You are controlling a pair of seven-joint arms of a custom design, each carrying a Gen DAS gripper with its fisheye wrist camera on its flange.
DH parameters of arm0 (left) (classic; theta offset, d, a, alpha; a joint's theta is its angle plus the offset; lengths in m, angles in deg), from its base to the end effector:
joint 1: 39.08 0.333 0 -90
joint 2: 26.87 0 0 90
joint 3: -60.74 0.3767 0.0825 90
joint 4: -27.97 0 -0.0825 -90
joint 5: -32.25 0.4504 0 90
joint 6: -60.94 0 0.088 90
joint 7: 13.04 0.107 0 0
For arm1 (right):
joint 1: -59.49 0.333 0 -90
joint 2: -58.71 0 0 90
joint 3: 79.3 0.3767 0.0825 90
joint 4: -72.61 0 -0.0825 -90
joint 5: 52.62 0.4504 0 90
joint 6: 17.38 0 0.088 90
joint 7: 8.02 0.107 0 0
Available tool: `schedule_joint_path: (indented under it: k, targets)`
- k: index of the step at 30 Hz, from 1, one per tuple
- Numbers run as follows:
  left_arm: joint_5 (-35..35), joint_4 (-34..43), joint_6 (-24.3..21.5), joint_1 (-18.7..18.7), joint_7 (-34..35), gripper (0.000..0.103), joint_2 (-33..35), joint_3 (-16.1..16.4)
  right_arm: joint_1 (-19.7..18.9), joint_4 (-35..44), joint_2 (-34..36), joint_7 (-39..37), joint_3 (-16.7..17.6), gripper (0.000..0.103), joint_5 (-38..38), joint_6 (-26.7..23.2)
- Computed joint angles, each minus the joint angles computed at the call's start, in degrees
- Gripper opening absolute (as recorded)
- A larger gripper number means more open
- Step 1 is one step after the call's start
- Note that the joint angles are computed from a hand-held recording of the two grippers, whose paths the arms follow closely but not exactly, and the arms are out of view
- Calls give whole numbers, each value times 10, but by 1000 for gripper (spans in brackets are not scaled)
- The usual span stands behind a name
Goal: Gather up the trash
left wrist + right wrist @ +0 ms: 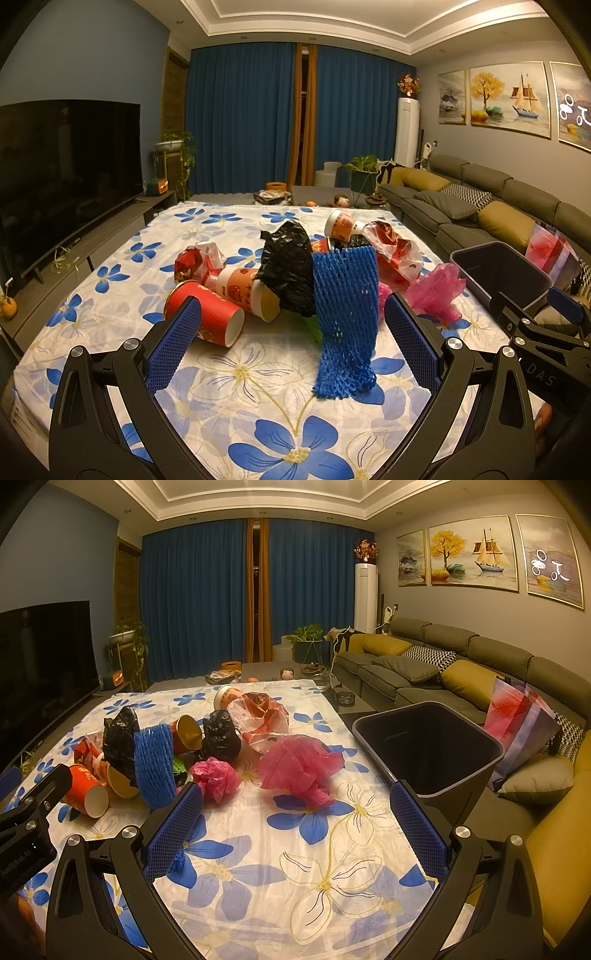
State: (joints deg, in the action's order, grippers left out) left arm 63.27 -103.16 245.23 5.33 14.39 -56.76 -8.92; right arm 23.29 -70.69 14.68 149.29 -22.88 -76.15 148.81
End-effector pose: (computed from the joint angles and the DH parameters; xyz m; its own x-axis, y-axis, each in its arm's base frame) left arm 0.4616 -0.3665 0.5349 -0.1873 -0.9818 0.0313 -0.4057 0.0483 -0.9127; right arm 0.4338 0.2528 0.5236 -0.3059 -0.9521 -0.0042 -0.4206 0.1391 -0.8965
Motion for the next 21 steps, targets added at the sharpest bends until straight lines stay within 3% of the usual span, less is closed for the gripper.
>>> schedule_joint_path:
  k: [9,15,21]
  targets:
    - [-4,0,7,17,-1,98,1,-11,-20,4,23,-8,12,98,-1,43]
    - [-11,1,7,40,0,95,3,-24,-77,6,0,-23,59,98,20,114]
    - [-15,2,-1,67,-7,91,3,-37,-114,39,30,-68,96,98,52,107]
